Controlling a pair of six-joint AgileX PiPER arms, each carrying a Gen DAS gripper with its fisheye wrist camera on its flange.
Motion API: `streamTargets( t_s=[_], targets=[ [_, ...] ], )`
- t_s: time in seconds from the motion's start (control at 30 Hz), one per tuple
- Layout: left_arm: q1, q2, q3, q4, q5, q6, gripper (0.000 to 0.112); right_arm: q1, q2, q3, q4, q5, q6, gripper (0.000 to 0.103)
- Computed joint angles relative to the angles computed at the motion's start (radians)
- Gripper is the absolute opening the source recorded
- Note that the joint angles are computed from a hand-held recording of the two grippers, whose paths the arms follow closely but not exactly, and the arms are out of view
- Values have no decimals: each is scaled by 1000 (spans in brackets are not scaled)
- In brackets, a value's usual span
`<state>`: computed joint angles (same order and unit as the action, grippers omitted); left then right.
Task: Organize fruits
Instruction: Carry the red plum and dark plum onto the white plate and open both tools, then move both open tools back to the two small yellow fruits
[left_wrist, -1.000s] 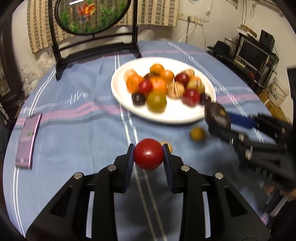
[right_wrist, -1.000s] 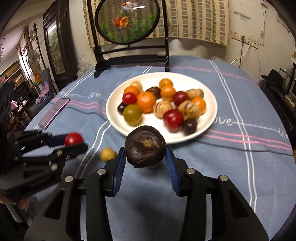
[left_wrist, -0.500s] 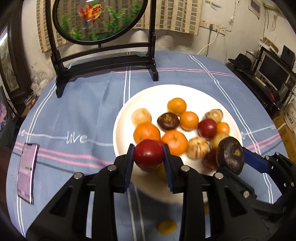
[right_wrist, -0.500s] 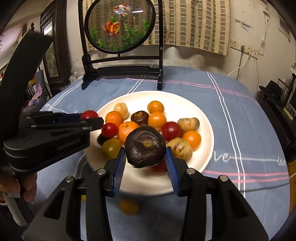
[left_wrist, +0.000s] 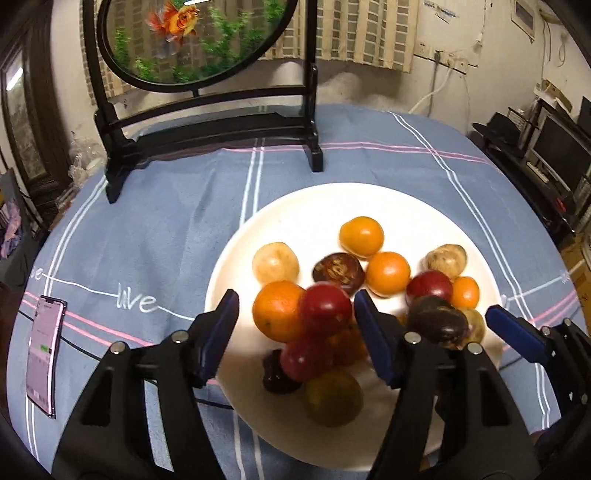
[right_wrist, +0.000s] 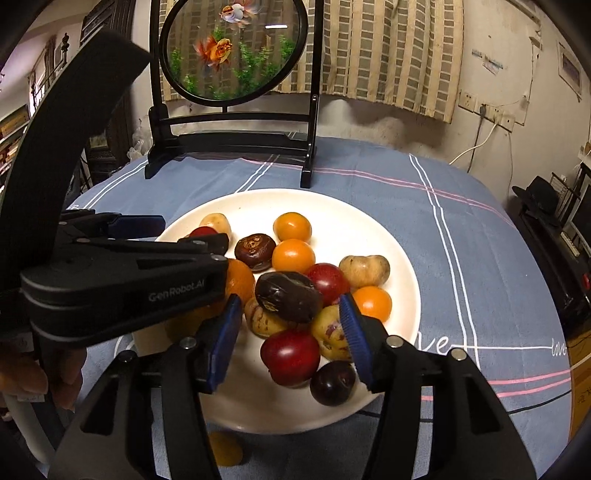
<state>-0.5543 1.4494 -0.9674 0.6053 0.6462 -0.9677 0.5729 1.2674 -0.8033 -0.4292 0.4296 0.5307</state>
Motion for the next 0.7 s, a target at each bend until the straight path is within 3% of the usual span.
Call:
streamTargets(
  t_s=[0.37, 0.7],
  targets=[
    [-49, -163, 134, 16, 23, -86, 77, -44, -147, 79, 160, 43, -87, 58],
    [-203, -356, 256, 96, 157, -193, 83, 29, -276, 155, 111, 126, 30, 58]
  ],
)
